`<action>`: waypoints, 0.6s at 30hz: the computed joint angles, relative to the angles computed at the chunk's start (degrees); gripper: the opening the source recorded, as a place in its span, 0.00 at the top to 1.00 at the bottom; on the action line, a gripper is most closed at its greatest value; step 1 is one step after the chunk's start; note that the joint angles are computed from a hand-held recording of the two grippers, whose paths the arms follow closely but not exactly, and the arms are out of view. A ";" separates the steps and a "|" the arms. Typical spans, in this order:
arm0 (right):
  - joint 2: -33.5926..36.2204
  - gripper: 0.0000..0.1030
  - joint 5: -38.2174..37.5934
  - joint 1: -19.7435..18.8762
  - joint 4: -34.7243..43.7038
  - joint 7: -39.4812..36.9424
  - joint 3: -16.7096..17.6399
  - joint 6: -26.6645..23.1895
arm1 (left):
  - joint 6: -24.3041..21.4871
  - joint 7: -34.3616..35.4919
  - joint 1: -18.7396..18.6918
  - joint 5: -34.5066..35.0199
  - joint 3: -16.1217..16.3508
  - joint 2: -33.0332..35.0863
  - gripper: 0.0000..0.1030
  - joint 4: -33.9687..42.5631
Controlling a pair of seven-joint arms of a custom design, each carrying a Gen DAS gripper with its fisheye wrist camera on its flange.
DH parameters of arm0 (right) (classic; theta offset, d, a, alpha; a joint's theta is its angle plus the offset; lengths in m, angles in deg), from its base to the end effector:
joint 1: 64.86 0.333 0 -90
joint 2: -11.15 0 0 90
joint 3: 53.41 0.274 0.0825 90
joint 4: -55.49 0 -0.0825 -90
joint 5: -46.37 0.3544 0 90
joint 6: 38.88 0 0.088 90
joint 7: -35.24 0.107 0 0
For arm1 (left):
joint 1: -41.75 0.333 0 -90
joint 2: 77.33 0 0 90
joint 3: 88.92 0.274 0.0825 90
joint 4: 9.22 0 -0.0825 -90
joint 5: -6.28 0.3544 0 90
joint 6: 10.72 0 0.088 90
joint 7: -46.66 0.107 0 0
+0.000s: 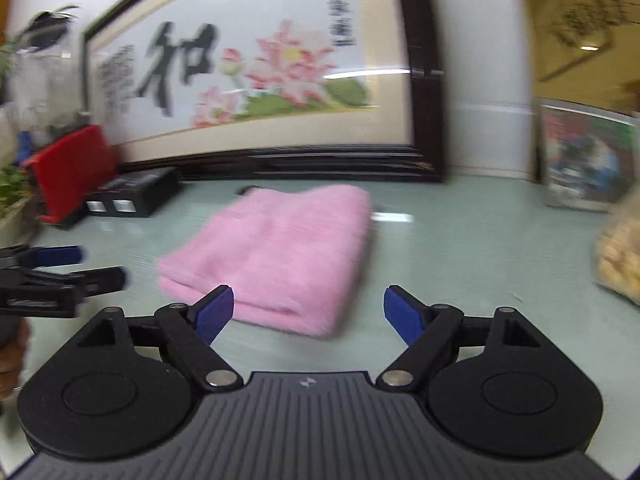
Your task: Fold towel
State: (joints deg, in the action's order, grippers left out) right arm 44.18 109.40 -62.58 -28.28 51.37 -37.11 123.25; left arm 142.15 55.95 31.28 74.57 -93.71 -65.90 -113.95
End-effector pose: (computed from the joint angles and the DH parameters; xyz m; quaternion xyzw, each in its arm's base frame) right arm 0.6846 0.1386 0.3993 -0.7547 0.4192 -0.1811 0.4712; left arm 0.5878 -0.1857 0.4540 -0.6880 0.5494 -0.2840 0.3798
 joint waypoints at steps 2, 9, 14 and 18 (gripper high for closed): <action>-0.63 0.15 -1.61 0.93 -1.70 3.31 -1.60 1.30 | -0.58 2.16 -0.02 -2.85 -0.62 0.21 0.02 -0.34; -2.29 0.02 -8.53 2.01 -6.59 12.26 -3.25 6.56 | -3.57 5.59 -1.12 -9.08 -1.28 1.10 0.00 0.63; -2.23 0.00 -11.86 2.07 -7.21 16.37 -3.19 8.42 | -7.72 4.74 -2.24 -11.31 -1.03 1.89 0.00 2.00; -2.43 0.00 -21.60 6.74 -8.62 23.30 -7.81 11.07 | -9.07 4.04 -2.94 -11.42 -1.12 2.27 0.00 2.63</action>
